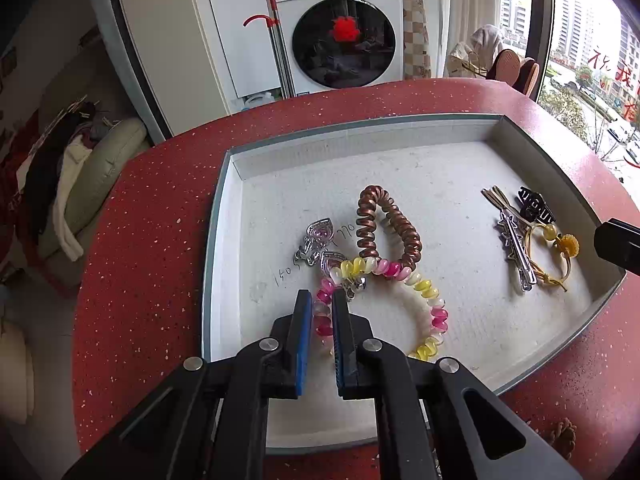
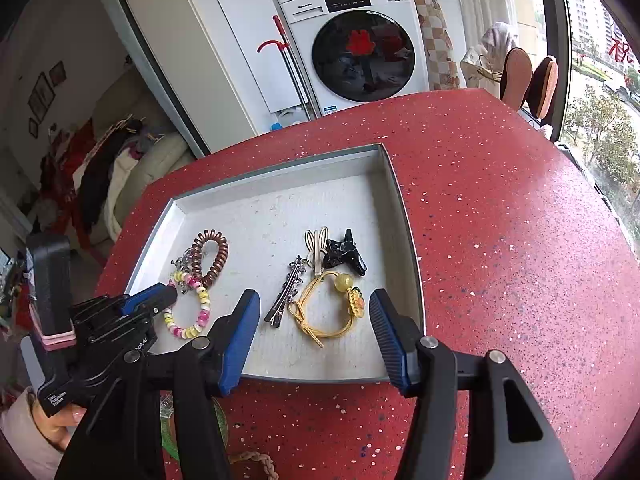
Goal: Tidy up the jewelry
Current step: 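Carry the beaded coil and yellow hair tie into the gray tray while opening both tools, then withdraw both tools from the tray toward the green bangle and braided bracelet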
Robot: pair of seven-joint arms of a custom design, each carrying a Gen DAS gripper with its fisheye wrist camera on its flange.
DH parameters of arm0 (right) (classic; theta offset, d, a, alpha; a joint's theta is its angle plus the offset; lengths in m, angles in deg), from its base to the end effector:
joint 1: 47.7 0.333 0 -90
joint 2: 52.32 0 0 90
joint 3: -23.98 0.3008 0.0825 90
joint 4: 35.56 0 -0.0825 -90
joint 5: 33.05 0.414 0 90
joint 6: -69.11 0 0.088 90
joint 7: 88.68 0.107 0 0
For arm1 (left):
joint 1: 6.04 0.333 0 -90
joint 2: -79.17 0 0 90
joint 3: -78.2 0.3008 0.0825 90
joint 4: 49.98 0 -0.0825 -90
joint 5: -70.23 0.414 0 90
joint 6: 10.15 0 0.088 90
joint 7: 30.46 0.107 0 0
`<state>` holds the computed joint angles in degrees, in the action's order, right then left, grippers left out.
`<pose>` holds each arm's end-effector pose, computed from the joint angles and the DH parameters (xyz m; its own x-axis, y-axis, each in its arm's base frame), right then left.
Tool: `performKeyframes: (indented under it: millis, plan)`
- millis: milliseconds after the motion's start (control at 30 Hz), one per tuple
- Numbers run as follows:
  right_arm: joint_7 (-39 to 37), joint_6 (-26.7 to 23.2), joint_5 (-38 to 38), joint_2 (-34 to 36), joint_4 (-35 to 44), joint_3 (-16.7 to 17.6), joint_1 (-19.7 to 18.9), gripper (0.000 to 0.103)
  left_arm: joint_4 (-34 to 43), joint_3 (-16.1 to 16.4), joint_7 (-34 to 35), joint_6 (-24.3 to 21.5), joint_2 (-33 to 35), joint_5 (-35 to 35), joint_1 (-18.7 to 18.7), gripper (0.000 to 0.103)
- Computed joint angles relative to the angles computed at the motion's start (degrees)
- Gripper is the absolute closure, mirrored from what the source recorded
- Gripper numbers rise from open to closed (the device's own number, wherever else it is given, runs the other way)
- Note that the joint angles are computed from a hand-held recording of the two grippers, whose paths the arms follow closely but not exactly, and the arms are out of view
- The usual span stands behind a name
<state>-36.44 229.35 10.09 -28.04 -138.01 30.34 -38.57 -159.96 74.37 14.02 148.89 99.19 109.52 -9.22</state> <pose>0.6894 0.1504 0.3412 0.3388 -0.9031 -0.2638 -0.7844 -0.1163 -0.6092 0.6652 -0.1072 0.3272 0.1261 -0.9882 -0.0867 -0.8197 -0.0546 -0.5702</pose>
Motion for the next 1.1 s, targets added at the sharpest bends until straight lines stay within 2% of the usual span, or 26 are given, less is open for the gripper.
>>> performKeyframes:
  millis: [167, 200, 233, 267, 333, 433, 500, 533, 567, 700, 867, 933, 1000, 1100]
  plan:
    - [-1.2, 0.2, 1.4, -1.0, -1.1, 0.5, -0.5, 0.042, 0.0, 0.2, -0.5, 0.8, -0.1, 0.1, 0.0, 0.074]
    - [-1.4, 0.3, 1.7, -1.1, -1.3, 0.6, -0.6, 0.042, -0.1, 0.5, -1.0, 1.1, -0.2, 0.7, -0.2, 0.067]
    - [-1.7, 0.5, 2.2, -1.4, -1.7, 0.7, -0.6, 0.042, -0.4, 0.6, -1.4, 1.6, -0.5, 1.1, -0.2, 0.049]
    - [-2.0, 0.6, 2.6, -1.6, -1.9, 0.8, -0.7, 0.042, -0.8, 1.0, -2.5, 2.2, -0.8, 1.8, -0.5, 0.001]
    - [-2.4, 0.9, 3.3, -1.8, -2.2, 0.9, -0.7, 0.042, -2.0, 4.2, -10.4, 5.1, -2.0, 8.9, -2.9, 0.000]
    - [-3.0, 1.0, 4.4, -2.2, -2.7, 1.0, -0.9, 0.041, -2.1, 2.7, -9.5, 5.2, -2.6, 9.0, -1.7, 0.000]
    - [-4.7, 0.8, 7.0, -2.8, -3.2, 1.9, -1.7, 0.033, -2.6, 2.9, -11.2, 5.7, -3.4, 10.5, -1.8, 0.000]
    - [-6.4, 1.5, 9.0, -3.3, -3.8, 2.5, -2.2, 0.021, -2.9, 2.9, -11.9, 5.9, -3.8, 11.2, -1.8, 0.000]
    - [-8.7, 2.5, 11.6, -3.8, -4.4, 3.4, -2.8, 0.014, -3.3, 2.8, -12.2, 6.1, -4.3, 11.7, -1.7, 0.000]
    - [-17.4, 3.0, 22.8, -6.2, -6.4, 5.0, -4.4, 0.013, -5.7, 2.4, -14.1, 7.3, -6.9, 13.7, -1.2, 0.000]
    - [-24.4, 2.3, 31.1, -9.1, -8.9, 3.7, -3.3, 0.013, -9.9, 1.0, -12.8, 9.5, -10.3, 12.5, 0.4, 0.000]
    - [-24.1, 1.5, 30.6, -10.1, -10.1, 2.5, -2.2, 0.013, -11.4, 0.2, -11.4, 9.5, -11.4, 11.3, 0.8, 0.000]
    - [-20.3, -0.1, 26.0, -11.0, -11.2, 1.0, -1.0, 0.013, -12.7, -0.3, -10.5, 8.5, -12.5, 10.4, 0.9, 0.000]
    - [-17.1, -1.0, 21.4, -12.3, -13.0, -0.2, 0.1, 0.013, -14.4, 0.0, -14.1, 7.8, -14.0, 14.1, 0.4, 0.000]
